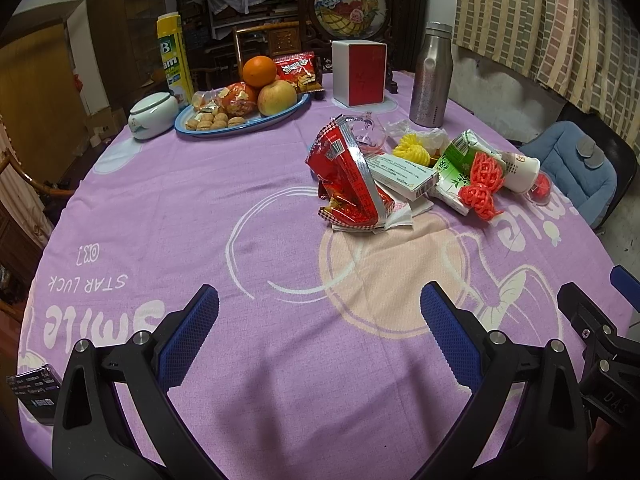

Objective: Collect trash

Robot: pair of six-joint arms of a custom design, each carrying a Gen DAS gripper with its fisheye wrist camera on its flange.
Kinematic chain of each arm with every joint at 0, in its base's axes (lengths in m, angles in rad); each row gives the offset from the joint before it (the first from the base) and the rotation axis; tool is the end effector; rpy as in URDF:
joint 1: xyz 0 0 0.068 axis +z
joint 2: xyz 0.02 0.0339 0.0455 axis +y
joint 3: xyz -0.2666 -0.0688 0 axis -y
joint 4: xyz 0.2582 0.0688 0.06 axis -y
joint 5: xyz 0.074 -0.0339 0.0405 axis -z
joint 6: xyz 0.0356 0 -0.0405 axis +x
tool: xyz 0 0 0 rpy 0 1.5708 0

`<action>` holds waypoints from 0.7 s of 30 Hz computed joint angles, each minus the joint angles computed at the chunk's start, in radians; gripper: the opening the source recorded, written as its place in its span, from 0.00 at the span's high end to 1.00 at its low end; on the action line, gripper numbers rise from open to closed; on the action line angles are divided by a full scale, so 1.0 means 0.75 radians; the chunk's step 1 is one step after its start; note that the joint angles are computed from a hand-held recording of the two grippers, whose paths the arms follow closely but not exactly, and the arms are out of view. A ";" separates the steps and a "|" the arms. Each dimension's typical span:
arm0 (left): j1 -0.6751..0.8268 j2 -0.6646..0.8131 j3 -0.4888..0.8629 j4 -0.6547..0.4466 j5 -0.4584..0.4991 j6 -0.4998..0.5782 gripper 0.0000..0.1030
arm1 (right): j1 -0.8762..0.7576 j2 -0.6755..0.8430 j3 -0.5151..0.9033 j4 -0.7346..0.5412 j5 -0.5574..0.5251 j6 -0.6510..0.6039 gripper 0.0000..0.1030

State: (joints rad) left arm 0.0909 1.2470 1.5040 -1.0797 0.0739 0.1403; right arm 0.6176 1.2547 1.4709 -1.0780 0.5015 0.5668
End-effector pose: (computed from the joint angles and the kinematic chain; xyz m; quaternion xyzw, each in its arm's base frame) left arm 0.2434 0.0195 0.4096 0.0365 0.9296 0.0080 0.3667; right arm 0.2096 0.1279 0.4010 0.0630 0.9104 -0.0054 0.4089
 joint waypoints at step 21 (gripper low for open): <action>0.051 0.009 0.015 -0.014 0.036 0.039 0.06 | -0.003 0.004 0.005 -0.003 -0.003 -0.001 0.05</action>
State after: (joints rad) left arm 0.1293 1.2536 1.5152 -1.0899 0.1006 0.1696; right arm 0.6155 1.2579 1.4746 -1.0802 0.4996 0.5661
